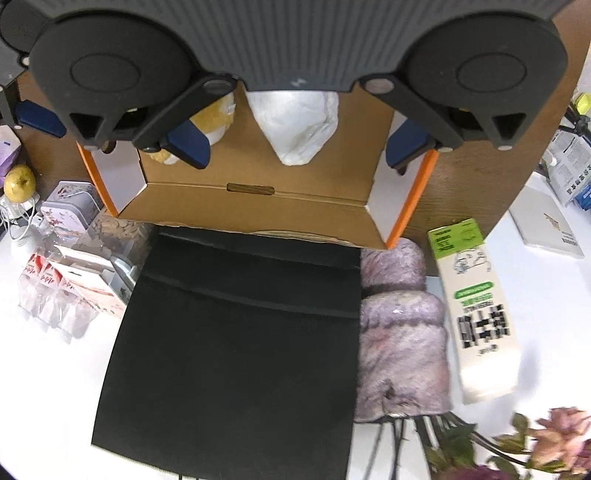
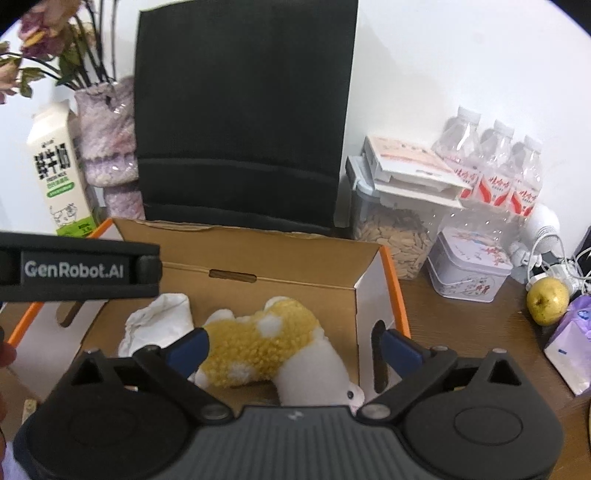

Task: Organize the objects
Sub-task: 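Lower both items into the box and open both grippers, then withdraw both grippers from the box back over the table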

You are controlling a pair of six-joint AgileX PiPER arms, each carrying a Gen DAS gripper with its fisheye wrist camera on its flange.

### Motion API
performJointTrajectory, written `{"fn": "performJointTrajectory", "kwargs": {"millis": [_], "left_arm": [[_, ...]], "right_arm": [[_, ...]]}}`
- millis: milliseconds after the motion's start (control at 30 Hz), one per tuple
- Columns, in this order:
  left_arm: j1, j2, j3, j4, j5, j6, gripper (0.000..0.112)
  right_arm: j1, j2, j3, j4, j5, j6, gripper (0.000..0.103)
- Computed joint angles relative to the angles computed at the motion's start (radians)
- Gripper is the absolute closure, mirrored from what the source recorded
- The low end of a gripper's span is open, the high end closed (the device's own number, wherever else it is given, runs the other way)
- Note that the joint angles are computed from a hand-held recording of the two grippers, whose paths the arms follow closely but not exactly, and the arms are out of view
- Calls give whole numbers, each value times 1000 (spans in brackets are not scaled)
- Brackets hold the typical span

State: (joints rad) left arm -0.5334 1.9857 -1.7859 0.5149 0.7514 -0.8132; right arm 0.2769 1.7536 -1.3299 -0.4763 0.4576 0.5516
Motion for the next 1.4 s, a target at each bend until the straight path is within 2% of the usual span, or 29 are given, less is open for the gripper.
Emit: {"fn": "performJointTrajectory", "kwargs": {"millis": [267, 433, 567, 700, 800, 1000, 1100, 1333, 1400], "left_arm": [[-43, -245, 314, 143, -78, -172, 9], [-89, -400, 496, 260, -85, -287, 9], [-123, -519, 635, 320, -73, -354, 9], [-142, -624, 761, 338, -85, -388, 9], [-173, -690, 844, 371, -65, -430, 9], [-231, -807, 1011, 423, -45, -511, 9], [-249, -861, 1086, 429, -46, -535, 9], [-318, -975, 1240, 465, -6, -610, 9], [-335, -997, 1276, 469, -1, -627, 9]], "right_arm": [[56, -217, 207, -133, -33, 130, 1], [126, -369, 348, -241, -23, 254, 1], [214, -489, 445, -335, 22, 371, 0], [318, -588, 526, -427, 86, 491, 0], [404, -655, 579, -481, 140, 573, 0], [656, -749, 683, -604, 325, 787, 0], [787, -767, 730, -639, 419, 886, 0], [987, -778, 806, -656, 548, 1060, 0], [1025, -772, 822, -656, 559, 1100, 0]]}}
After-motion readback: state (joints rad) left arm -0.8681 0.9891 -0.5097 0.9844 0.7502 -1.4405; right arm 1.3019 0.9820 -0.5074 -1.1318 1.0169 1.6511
